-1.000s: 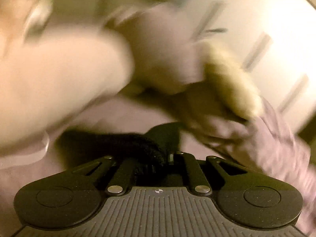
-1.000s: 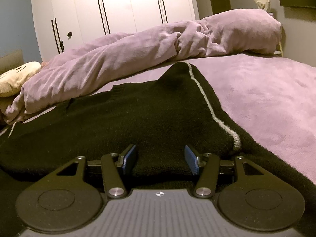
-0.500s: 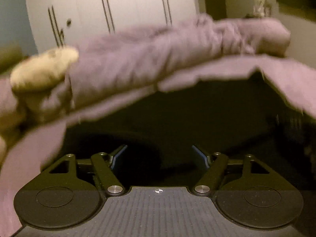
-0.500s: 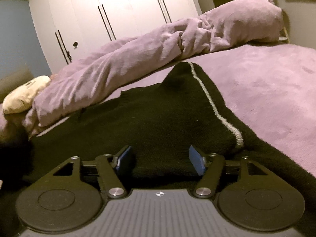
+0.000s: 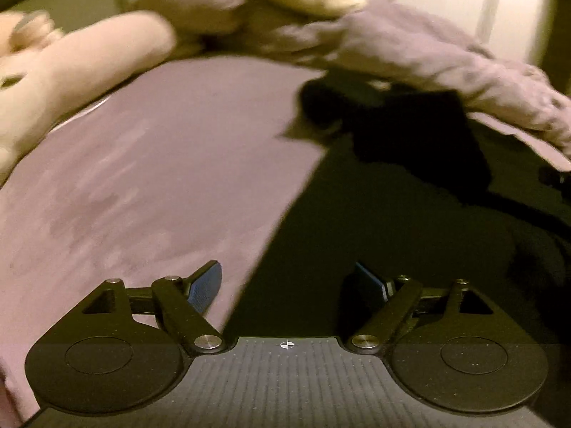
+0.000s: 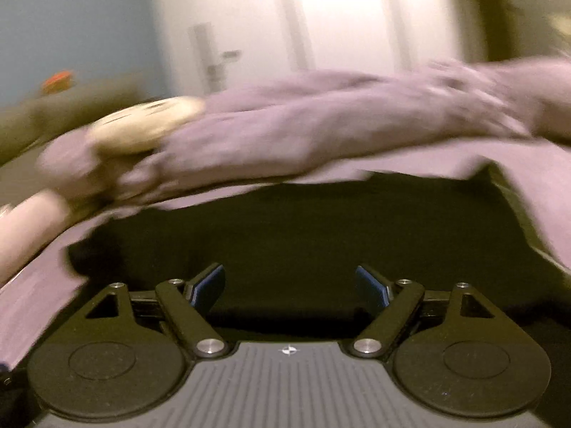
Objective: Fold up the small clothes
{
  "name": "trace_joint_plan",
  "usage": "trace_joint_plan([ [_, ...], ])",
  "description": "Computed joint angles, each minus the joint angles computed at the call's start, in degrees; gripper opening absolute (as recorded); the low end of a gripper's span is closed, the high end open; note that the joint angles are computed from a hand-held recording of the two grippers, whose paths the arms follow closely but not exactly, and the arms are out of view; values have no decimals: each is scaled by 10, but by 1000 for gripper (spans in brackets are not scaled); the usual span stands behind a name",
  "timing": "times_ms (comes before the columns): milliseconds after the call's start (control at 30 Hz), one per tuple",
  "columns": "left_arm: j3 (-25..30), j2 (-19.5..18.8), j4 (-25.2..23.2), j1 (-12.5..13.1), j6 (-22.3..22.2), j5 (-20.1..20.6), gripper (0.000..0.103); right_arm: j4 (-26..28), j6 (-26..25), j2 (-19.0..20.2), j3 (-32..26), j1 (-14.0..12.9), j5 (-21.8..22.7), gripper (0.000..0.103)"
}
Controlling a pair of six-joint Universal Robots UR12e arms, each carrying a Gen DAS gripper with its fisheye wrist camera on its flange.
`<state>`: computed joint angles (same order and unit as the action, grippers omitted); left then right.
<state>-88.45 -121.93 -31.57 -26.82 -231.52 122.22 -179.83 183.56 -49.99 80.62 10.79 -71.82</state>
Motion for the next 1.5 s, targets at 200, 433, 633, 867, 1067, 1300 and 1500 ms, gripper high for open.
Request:
trace_joint_plan([
  [200,-26,17,5,4,0,-10,89,28,-40,37,-70,30,61,81],
  [433,-35,20,24,1,34,-15,89,194,-70,69,-157,43,99,9],
  [633,-1,1,32,2,70,2,89,12,21,45,-99,28,14,9],
  [867,87,-56,26,17,91,-25,89,-51,81,30,-53,5,-174,10],
  [1067,158,-103,-11,26,125,-24,90,30,222,27,-33,-33,-96,30],
  [1300,222,-149,-40,29,174,43,88,-24,329,42,-26,-57,-41,37],
  [1500,239,-156,-62,40,78,25,73,-3,320,51,-46,-62,-39,18],
])
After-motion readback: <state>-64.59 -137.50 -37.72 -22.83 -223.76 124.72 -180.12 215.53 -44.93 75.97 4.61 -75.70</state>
